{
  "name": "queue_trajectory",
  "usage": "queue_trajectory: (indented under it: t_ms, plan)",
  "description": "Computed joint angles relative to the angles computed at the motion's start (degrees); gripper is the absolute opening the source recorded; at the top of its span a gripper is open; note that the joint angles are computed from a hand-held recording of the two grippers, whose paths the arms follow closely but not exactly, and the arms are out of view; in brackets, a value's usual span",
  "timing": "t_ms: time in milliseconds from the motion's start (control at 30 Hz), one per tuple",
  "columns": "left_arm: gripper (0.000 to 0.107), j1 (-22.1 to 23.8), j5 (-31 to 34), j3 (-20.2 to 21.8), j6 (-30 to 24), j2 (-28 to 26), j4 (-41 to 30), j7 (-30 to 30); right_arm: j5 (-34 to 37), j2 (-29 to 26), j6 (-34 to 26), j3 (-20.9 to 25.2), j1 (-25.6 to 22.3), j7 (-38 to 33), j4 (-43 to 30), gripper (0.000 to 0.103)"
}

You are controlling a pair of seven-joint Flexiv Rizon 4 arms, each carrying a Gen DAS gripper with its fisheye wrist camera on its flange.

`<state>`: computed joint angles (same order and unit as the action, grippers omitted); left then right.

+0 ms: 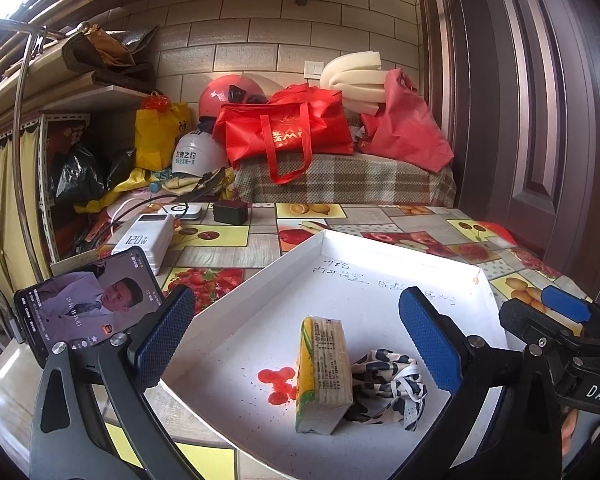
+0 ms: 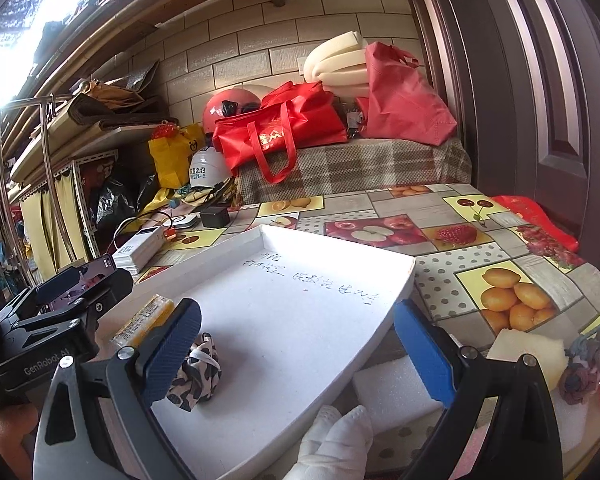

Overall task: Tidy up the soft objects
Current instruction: 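Release the cloth into the white box with the right tool while the left tool releases the packet there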

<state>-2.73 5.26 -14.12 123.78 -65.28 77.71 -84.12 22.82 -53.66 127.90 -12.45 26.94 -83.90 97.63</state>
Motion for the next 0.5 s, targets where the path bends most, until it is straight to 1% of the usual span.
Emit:
queue_trajectory:
  t_ms: [233,500]
  plan:
    - [0.103,0.3,0.9,0.0,0.9,0.9,2.1,-0.2,0.1,0.9,2.3,0.9,0.0,-0.9,2.6,0.098]
    - [0.103,1.9,4.2,-1.2,1.8,2.3,5.7,-1.2,-1.6,3.0,3.5,3.9,-2.3,0.4,6.6,0.098]
